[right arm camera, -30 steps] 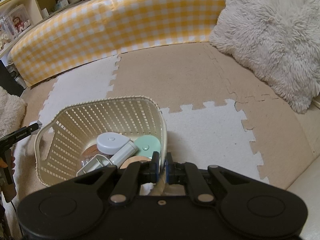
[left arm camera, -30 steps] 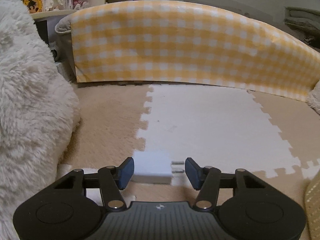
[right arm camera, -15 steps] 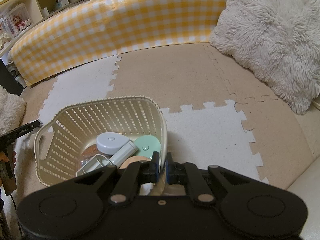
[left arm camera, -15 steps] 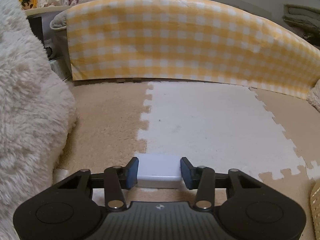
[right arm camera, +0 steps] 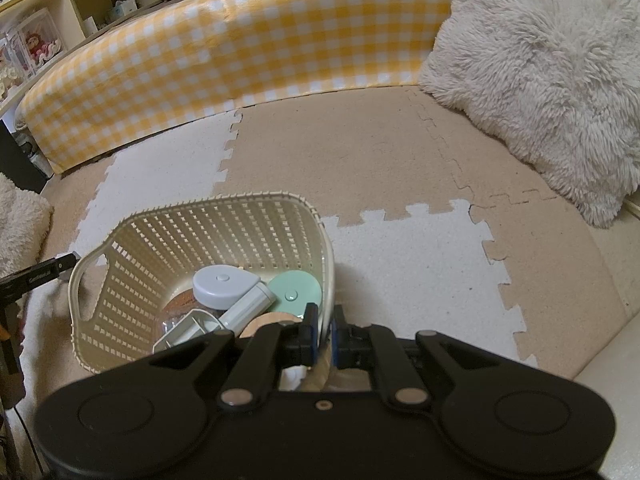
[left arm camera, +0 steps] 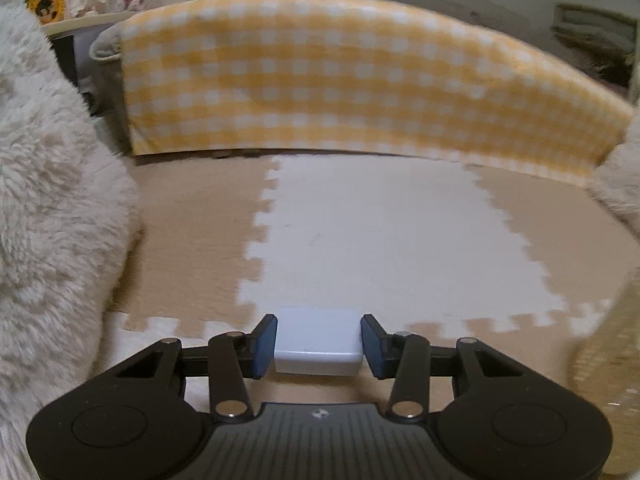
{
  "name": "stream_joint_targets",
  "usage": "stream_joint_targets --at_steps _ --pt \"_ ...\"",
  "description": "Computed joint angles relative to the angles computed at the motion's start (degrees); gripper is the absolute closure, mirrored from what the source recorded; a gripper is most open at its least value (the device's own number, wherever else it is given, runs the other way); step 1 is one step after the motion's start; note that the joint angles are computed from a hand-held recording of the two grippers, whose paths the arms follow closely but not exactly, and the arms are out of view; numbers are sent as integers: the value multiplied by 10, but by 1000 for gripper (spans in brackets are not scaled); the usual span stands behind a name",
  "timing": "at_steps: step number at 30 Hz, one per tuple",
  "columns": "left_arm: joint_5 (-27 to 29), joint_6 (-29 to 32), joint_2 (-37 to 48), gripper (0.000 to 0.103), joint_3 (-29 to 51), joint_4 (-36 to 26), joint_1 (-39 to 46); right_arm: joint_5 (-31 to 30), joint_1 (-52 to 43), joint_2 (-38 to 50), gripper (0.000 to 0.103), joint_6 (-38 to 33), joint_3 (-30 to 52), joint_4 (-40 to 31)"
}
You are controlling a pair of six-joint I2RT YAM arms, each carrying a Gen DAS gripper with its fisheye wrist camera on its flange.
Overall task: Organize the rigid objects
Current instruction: 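Carry the white charger over the basket and open the left gripper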
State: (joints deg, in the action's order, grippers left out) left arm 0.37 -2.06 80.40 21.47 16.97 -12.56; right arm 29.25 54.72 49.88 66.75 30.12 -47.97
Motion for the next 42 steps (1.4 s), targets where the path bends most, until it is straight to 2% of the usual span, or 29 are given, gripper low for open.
stream_joint_targets --at_steps 5,9,13,17,22,27,32,36,42 --pt "9 -41 -133 57 -34 -76 -57 0 1 -1 96 3 -1 0" --pt "5 -85 -230 57 -29 -155 -118 1 3 1 96 5 -1 0" --pt "5 -140 -295 57 -2 -217 -183 1 3 2 96 5 -1 0" --pt "-12 -187 -320 57 27 -248 -261 0 3 1 96 5 -1 1" --pt "-37 -231 -283 57 60 -244 -355 0 2 1 96 4 -2 1" --pt "-61 -258 -199 57 90 -223 -401 0 3 1 96 5 -2 2" --pt "-67 -276 -126 57 114 -212 -404 1 4 1 96 7 -3 2" --pt "-64 -257 -72 57 134 -198 -389 0 4 0 96 6 -3 2" --pt "-78 -229 -46 57 144 -192 -378 1 4 -1 96 7 -6 6"
